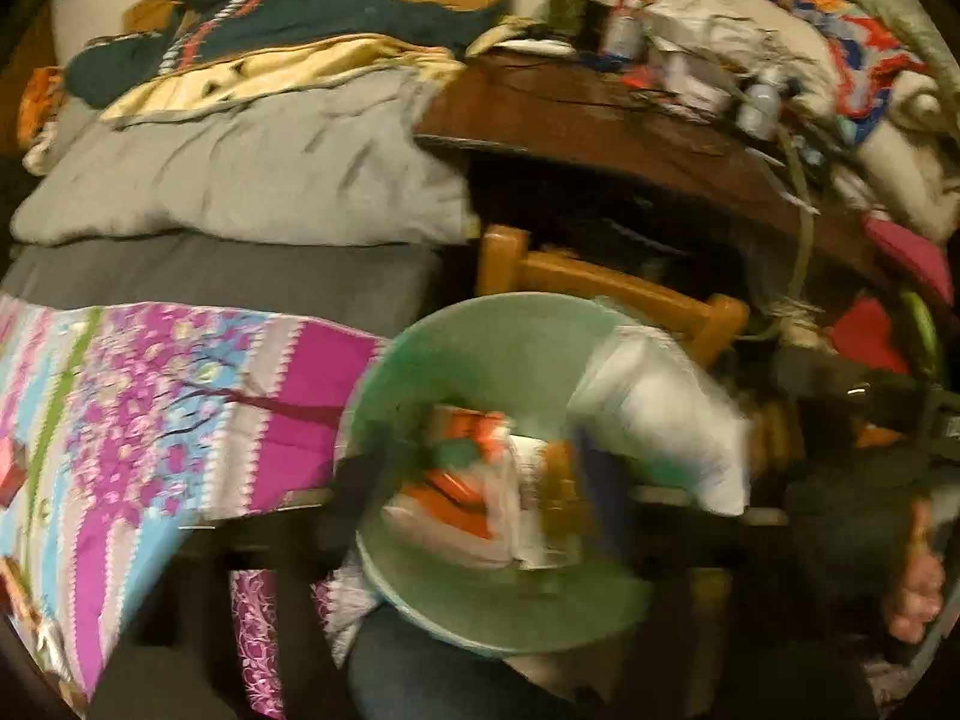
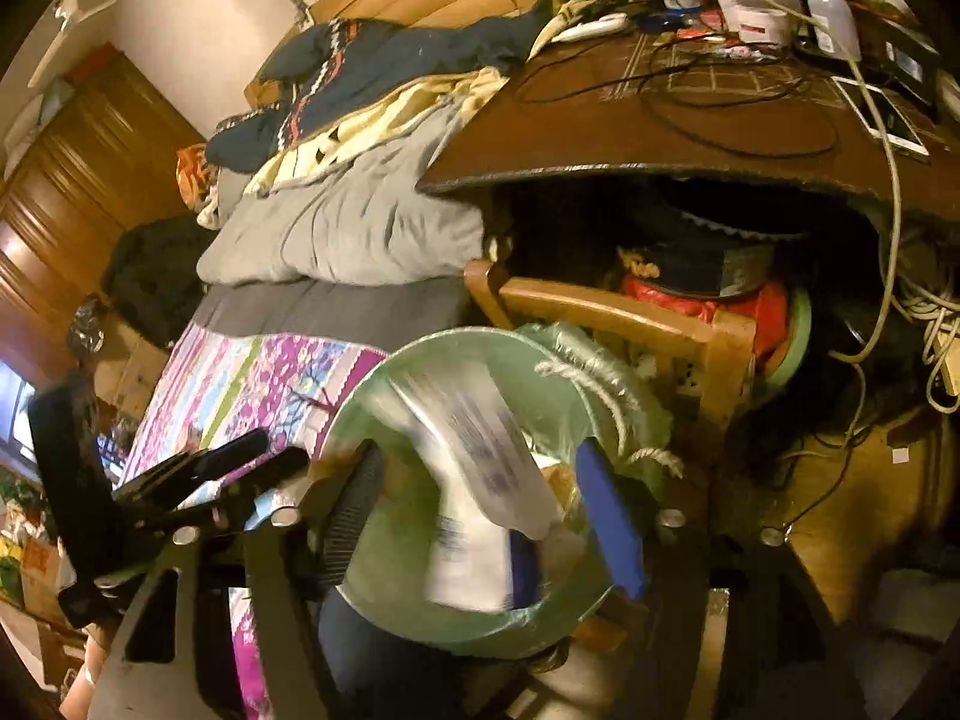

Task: Collect trash
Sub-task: 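Carry the bag and carton over the green bin and open both tools, then swing both open tools back over the trash on the bed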

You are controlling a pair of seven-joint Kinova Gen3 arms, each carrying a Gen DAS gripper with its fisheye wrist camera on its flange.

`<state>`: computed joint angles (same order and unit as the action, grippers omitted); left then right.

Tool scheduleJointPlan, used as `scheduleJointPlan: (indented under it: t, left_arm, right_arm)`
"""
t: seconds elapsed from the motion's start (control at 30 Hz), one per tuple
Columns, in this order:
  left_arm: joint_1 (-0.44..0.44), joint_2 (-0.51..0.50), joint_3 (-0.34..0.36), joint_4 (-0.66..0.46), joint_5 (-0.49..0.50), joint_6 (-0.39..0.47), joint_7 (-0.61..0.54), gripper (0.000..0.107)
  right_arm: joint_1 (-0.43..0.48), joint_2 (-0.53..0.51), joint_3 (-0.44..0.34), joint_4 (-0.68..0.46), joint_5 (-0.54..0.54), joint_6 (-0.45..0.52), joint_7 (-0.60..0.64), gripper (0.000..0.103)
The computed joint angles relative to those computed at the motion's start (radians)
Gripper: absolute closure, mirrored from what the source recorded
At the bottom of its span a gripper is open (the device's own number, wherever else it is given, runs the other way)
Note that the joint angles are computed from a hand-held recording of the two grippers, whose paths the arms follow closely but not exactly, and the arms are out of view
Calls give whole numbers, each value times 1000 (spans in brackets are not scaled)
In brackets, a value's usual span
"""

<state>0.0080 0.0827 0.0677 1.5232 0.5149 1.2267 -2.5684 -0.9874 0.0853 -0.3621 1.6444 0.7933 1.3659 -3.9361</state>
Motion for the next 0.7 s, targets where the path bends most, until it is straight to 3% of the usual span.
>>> scheduleJointPlan:
  t: [0.1, 0.2, 0.5, 0.7]
  left_arm:
    - [-50, -1, 46, 13, -3, -24, 19, 39]
    - [-6, -1, -7, 5, -17, -34, 33, 39]
    - [-27, -31, -23, 31, 2, -50, 24, 39]
    - [-62, -95, -71, 110, 49, -150, -2, 39]
  right_arm:
    - [-1, 4, 1, 0, -8, 13, 6, 35]
    - [0, -2, 0, 19, -11, -1, -17, 35]
    - [-13, 21, 3, -6, 17, -13, 21, 35]
    - [-62, 94, 30, -93, 76, 50, 75, 35]
